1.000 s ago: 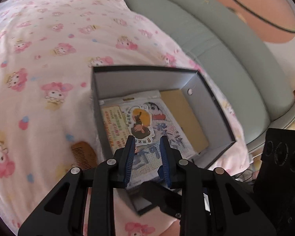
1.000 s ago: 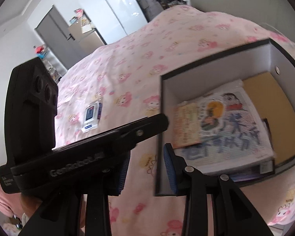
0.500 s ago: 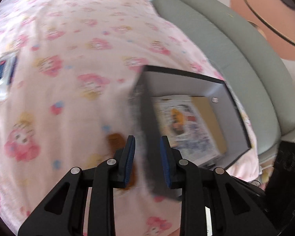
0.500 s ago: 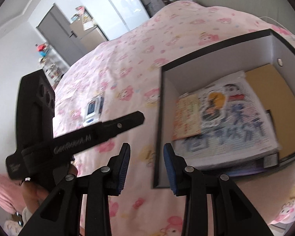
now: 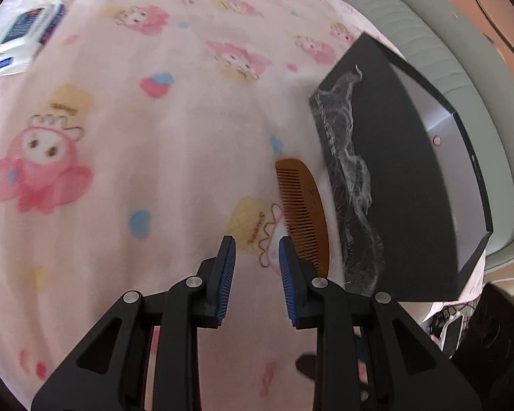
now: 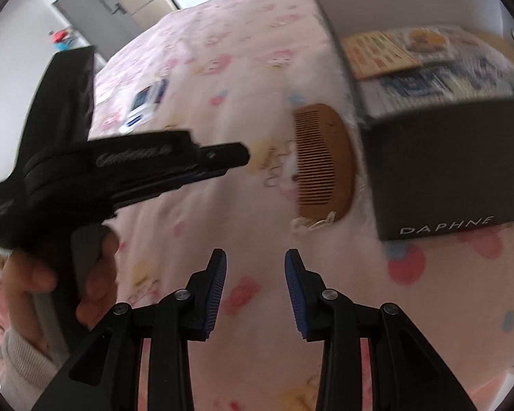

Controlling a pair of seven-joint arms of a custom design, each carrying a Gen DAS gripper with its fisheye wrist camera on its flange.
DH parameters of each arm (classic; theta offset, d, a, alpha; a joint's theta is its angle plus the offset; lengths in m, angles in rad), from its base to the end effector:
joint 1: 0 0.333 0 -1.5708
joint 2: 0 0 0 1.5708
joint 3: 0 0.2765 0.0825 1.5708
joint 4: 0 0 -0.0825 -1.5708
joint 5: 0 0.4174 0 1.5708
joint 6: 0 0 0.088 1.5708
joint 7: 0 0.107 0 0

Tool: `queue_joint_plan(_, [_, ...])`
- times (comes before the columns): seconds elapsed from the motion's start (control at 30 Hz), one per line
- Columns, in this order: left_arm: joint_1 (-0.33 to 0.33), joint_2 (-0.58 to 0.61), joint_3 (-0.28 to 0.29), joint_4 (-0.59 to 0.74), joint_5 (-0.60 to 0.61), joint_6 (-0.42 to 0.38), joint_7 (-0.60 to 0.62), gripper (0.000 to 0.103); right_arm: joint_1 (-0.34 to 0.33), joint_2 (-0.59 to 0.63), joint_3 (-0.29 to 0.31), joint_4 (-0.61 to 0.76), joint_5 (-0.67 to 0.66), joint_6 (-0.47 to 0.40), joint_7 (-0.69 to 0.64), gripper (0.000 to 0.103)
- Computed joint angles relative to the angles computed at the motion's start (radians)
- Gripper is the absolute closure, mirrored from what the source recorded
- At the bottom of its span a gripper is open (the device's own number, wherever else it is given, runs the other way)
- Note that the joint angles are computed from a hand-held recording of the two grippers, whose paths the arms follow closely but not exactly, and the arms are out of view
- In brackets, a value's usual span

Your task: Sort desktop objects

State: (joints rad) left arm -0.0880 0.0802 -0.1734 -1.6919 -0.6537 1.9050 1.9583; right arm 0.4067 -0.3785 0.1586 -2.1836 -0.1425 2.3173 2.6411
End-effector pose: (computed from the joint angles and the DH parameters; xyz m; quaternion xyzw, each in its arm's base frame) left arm 0.6019 -0.2034 0.5209 0.4959 -0.8063 0.2788 0.1618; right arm 0.4452 0.2874 0.5513 -0.5202 0.8117 -0.0841 0.2518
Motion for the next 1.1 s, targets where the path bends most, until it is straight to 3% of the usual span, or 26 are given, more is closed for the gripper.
queue_joint_plan(0.27, [-0.021,0.062,-0.024,0.04,0.0,-0.033,0.033,0.077,-0.054,0.04,0.037,0.01,-0.164,-0.012,0.099,0.072])
queue_joint_plan(0.4, [-0.023,0.096,-0.032,0.07,-0.013,-0.049,0.035,0.074,-0.046,0.083,0.051,0.058,-0.226,-0.084,0.139,0.071])
queue_joint_plan(0.53, [-0.028,0.125,-0.044,0.104,-0.014,-0.074,0.053,0.073,-0.026,0.068,0.033,0.042,-0.205,-0.073,0.148,0.071])
queue_joint_plan(0.63, [-0.023,0.147,-0.049,0.126,-0.04,-0.106,0.049,0.083,-0.022,0.063,0.031,0.041,-0.203,-0.083,0.147,0.071])
queue_joint_plan(0.87, [0.004,0.077,-0.036,0.052,-0.101,-0.099,0.07,0.095,-0.019,0.054,0.031,0.036,-0.204,-0.091,0.156,0.071])
queue_joint_plan(1.1, [0.028,-0.039,0.015,-0.053,-0.08,-0.063,0.071,0.096,0.005,0.071,0.014,0.042,-0.131,-0.022,0.088,0.069])
